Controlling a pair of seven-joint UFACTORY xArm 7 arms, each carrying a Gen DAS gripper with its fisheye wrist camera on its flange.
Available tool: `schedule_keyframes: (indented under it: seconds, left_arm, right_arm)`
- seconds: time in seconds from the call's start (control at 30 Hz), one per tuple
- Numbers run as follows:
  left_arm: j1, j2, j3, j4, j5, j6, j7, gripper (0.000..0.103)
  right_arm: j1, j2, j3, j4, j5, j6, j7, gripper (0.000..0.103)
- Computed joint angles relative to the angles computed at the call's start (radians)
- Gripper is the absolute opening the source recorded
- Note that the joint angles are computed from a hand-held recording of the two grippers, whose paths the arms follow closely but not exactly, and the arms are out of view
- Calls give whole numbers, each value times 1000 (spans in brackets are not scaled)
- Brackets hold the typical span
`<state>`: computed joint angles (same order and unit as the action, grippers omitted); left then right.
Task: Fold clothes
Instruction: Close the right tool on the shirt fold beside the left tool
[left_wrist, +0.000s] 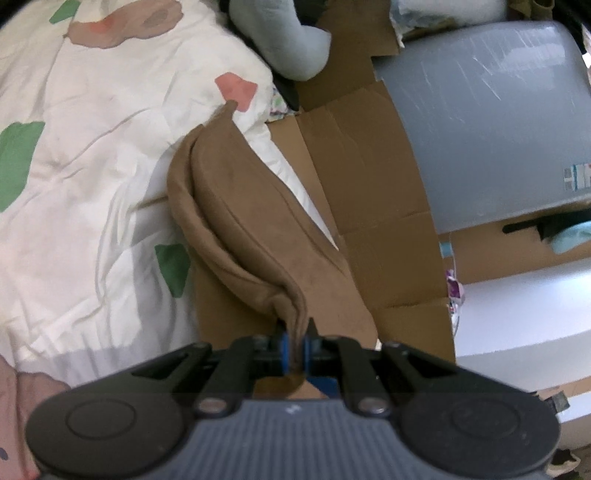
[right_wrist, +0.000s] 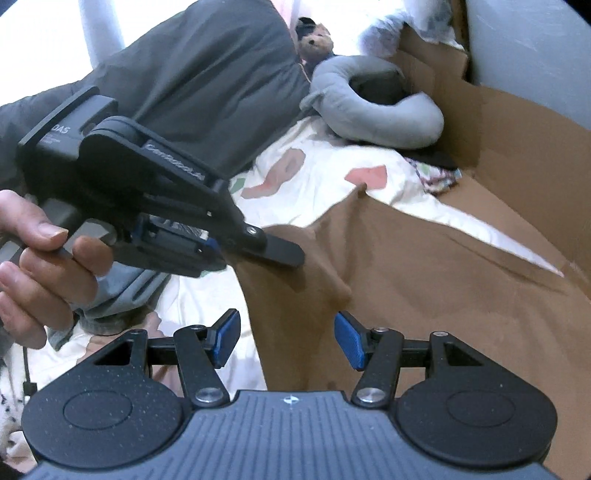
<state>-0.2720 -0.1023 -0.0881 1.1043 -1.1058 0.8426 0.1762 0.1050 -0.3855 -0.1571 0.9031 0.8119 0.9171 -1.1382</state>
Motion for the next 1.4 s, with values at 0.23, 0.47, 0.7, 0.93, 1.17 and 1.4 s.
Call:
schedule_keyframes:
  seconds: [0.23,0.47,0.7,0.93,1.17,1.4]
  left_arm:
    - [6,-3,7,-14,-41,27,-3,8]
    - [12,-4,8,-23,-66,26,-14,8]
    - [22,-6,17,-33,-94,40,-19,8]
    - [38,9,21,-17,-72,41,2,16]
    - [54,48,14,17,63,-45,-4,53]
    - [92,213,-11,155,166,-22,1,73]
  right_arm:
    - [36,-23,44,-50,-2,-117,7,63]
    - [79,32,95,-38,-97,-271,105,63]
    - [136,28,88,-72,-111,-360,77,37]
    - [147,38,72,-65,-121,-349,62,4]
    - [144,42,56,-55,-95,-341,50,4]
    - [123,49,51,-33,-85,-314,59,4]
